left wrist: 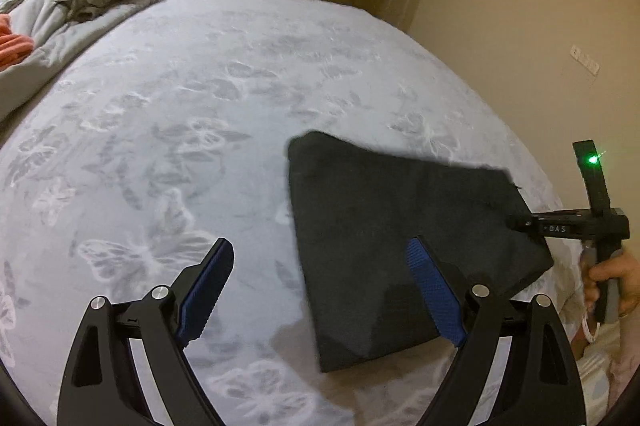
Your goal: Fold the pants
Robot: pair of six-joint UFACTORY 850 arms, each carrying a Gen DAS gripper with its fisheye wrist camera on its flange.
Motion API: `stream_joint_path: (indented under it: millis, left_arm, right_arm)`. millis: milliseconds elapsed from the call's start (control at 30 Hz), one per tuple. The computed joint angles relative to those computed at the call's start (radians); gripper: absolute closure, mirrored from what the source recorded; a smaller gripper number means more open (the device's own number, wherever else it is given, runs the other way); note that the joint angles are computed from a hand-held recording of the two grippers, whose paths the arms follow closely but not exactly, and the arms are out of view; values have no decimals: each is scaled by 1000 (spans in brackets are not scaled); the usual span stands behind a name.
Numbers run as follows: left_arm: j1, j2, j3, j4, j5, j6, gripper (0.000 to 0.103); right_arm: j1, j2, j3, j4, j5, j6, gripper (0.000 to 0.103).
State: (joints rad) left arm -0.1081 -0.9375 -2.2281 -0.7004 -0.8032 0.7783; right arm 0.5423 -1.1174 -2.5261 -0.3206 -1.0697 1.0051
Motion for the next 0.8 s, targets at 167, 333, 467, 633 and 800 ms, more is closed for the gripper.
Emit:
stream_joint_path:
  millis: [167,333,467,633,800]
  left_arm:
    - [-33,12,32,5,38,17,17]
    - [-59,26,83,58,73,25,17]
    - [-72,52,133,82,118,51,17]
    - [-73,54,133,83,121,46,17]
    - [-76,29,93,152,119,-28,17]
  right_arm:
    - [2,174,277,-72,222,126,26]
    - [-7,118,231,0,216,55,50]
    - [24,56,95,-103,139,58,79]
    - [58,227,304,-312,182,226,78]
    - [26,63,113,-129,-49,66,60]
